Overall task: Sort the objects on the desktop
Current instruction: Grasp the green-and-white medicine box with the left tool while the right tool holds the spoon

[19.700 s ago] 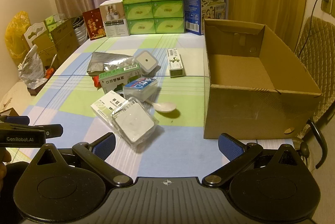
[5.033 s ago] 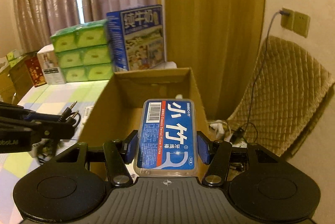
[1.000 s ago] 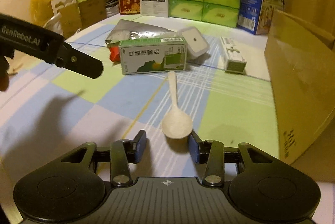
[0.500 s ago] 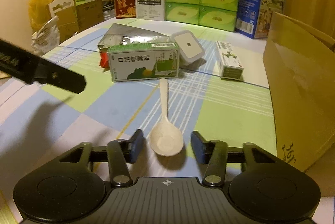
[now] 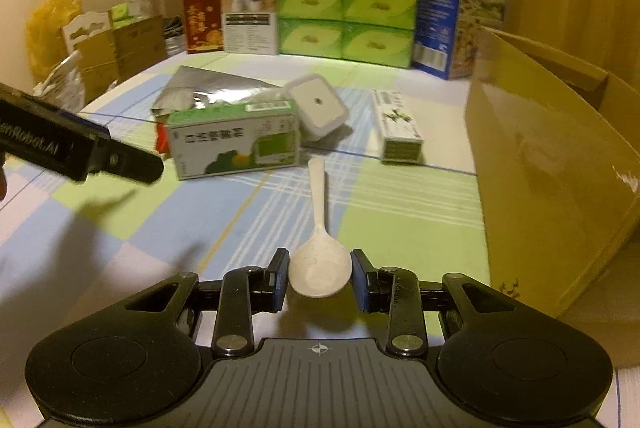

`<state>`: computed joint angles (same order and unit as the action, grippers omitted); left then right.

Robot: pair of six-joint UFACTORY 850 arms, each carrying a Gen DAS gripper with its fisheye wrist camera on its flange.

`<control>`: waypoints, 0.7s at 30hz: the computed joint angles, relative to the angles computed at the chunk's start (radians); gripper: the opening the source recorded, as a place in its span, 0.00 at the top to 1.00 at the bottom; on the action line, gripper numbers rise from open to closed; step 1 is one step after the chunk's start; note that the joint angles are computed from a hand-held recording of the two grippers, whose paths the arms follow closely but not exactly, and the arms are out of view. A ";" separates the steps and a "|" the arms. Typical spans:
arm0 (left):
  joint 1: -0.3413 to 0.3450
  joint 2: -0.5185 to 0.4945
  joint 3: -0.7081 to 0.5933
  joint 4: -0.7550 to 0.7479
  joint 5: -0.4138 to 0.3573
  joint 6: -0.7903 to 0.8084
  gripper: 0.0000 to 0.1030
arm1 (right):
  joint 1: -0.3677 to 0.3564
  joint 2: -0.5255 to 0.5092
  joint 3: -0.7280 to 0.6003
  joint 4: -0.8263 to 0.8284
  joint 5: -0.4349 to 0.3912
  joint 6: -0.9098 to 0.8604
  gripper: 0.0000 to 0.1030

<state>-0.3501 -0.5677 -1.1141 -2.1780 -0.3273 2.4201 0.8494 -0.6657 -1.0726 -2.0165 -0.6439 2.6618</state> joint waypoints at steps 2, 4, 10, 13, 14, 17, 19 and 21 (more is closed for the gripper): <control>-0.006 -0.022 -0.026 -0.091 -0.001 0.118 0.14 | -0.007 0.002 0.003 0.006 0.012 0.014 0.71; -0.010 -0.048 -0.057 -0.146 -0.007 0.208 0.16 | -0.011 0.004 0.006 0.009 0.014 0.019 0.71; -0.004 -0.122 -0.148 0.005 -0.076 0.163 0.38 | -0.014 0.004 0.009 0.014 0.011 0.026 0.71; -0.013 -0.143 -0.168 -0.020 -0.071 0.230 0.39 | -0.014 0.002 0.009 0.020 0.012 0.032 0.71; -0.014 -0.149 -0.173 -0.018 -0.072 0.233 0.39 | -0.014 0.003 0.010 0.020 0.011 0.034 0.71; -0.014 -0.152 -0.174 -0.035 -0.072 0.240 0.48 | -0.014 0.003 0.009 0.020 0.012 0.040 0.71; -0.015 -0.145 -0.169 -0.046 -0.063 0.240 0.63 | -0.014 0.005 0.011 0.019 0.015 0.050 0.71; -0.011 -0.134 -0.162 0.012 -0.063 0.167 0.66 | -0.013 0.009 0.015 0.023 0.013 0.054 0.71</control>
